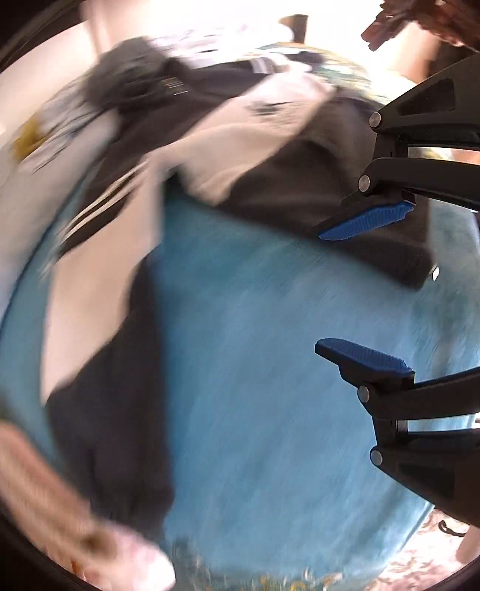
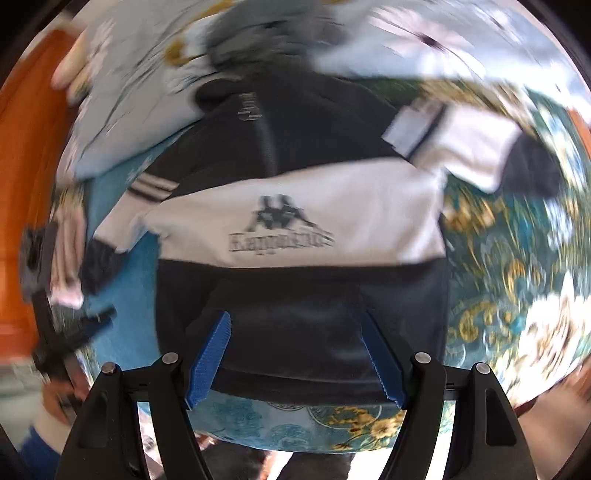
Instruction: Fold clothes
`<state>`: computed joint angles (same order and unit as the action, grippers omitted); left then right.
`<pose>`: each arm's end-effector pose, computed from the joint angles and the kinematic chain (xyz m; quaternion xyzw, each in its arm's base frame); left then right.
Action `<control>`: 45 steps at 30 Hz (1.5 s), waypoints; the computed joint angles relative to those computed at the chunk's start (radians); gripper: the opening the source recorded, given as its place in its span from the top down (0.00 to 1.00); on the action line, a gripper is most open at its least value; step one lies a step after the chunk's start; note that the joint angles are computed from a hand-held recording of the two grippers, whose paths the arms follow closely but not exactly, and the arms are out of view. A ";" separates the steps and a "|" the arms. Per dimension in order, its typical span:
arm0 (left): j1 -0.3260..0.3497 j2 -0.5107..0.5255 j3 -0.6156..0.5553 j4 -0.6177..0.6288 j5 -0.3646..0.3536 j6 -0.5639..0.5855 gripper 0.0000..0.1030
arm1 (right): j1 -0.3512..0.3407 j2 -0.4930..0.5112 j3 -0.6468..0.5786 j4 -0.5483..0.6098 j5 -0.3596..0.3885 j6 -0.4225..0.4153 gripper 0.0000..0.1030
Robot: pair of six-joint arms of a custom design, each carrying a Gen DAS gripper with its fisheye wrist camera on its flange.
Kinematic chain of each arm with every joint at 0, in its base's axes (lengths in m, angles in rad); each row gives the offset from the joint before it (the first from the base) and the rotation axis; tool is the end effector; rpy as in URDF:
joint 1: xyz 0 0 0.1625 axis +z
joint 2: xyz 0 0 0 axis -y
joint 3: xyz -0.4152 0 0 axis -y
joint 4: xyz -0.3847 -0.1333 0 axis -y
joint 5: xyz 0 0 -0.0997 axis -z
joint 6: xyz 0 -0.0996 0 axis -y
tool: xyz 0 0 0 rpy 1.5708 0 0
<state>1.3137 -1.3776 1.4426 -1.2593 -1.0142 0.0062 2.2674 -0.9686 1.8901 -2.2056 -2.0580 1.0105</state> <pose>0.0463 -0.5552 0.4297 0.1750 0.9296 0.1448 0.2903 0.4120 -0.3575 0.0856 -0.1161 -0.9541 0.0888 0.2614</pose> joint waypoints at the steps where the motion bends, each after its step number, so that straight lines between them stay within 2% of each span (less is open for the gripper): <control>1: -0.005 -0.016 0.033 0.004 -0.001 -0.005 0.42 | -0.008 -0.026 0.039 -0.012 0.007 0.029 0.28; 5: -0.009 -0.040 0.099 0.011 0.015 -0.045 0.40 | -0.036 -0.138 0.198 -0.059 0.027 0.143 0.28; 8: 0.004 -0.038 0.100 0.022 0.004 -0.079 0.39 | -0.062 -0.228 0.324 -0.107 0.053 0.240 0.28; 10: 0.003 -0.039 0.105 0.025 0.029 -0.077 0.39 | -0.078 -0.280 0.413 -0.178 0.073 0.282 0.30; 11: 0.003 -0.038 0.107 0.028 0.044 -0.073 0.39 | -0.086 -0.296 0.448 -0.212 0.083 0.288 0.34; 12: 0.003 -0.038 0.109 0.033 0.058 -0.073 0.39 | -0.096 -0.307 0.476 -0.237 0.095 0.283 0.41; 14: 0.004 -0.037 0.114 0.035 0.074 -0.068 0.39 | -0.118 -0.314 0.516 -0.268 0.119 0.261 0.49; 21: 0.011 -0.042 0.139 0.026 0.102 -0.061 0.39 | -0.200 -0.258 0.580 -0.389 0.131 0.135 0.50; 25: 0.014 -0.052 0.142 0.023 0.112 -0.055 0.39 | -0.249 -0.207 0.588 -0.451 0.168 0.062 0.50; 28: 0.022 -0.054 0.131 0.024 0.108 -0.052 0.39 | -0.264 -0.180 0.585 -0.470 0.196 0.027 0.60; 30: 0.030 -0.048 0.117 0.032 0.100 -0.045 0.39 | -0.250 -0.182 0.565 -0.404 0.168 0.043 0.86; 32: 0.038 -0.043 0.105 0.041 0.084 -0.037 0.39 | -0.241 -0.201 0.568 -0.373 0.139 0.079 0.86; 34: 0.041 -0.043 0.103 0.045 0.072 -0.014 0.39 | -0.250 -0.219 0.594 -0.410 0.145 0.113 0.86; 38: 0.041 -0.056 0.118 0.052 0.080 0.025 0.42 | -0.235 -0.190 0.565 -0.386 0.142 0.109 0.87; 40: 0.047 -0.052 0.108 0.066 0.075 0.023 0.46 | -0.225 -0.173 0.550 -0.383 0.146 0.109 0.87; 42: 0.054 -0.044 0.091 0.084 0.075 0.002 0.68 | -0.216 -0.166 0.537 -0.362 0.147 0.119 0.88; 45: 0.046 -0.053 0.094 0.087 0.094 -0.002 0.85 | -0.206 -0.163 0.513 -0.304 0.150 0.137 0.88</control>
<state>1.3602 -1.4306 1.5365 -1.1723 -0.9204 0.0039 2.0611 -1.1316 2.4032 -2.5097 -1.9083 1.1476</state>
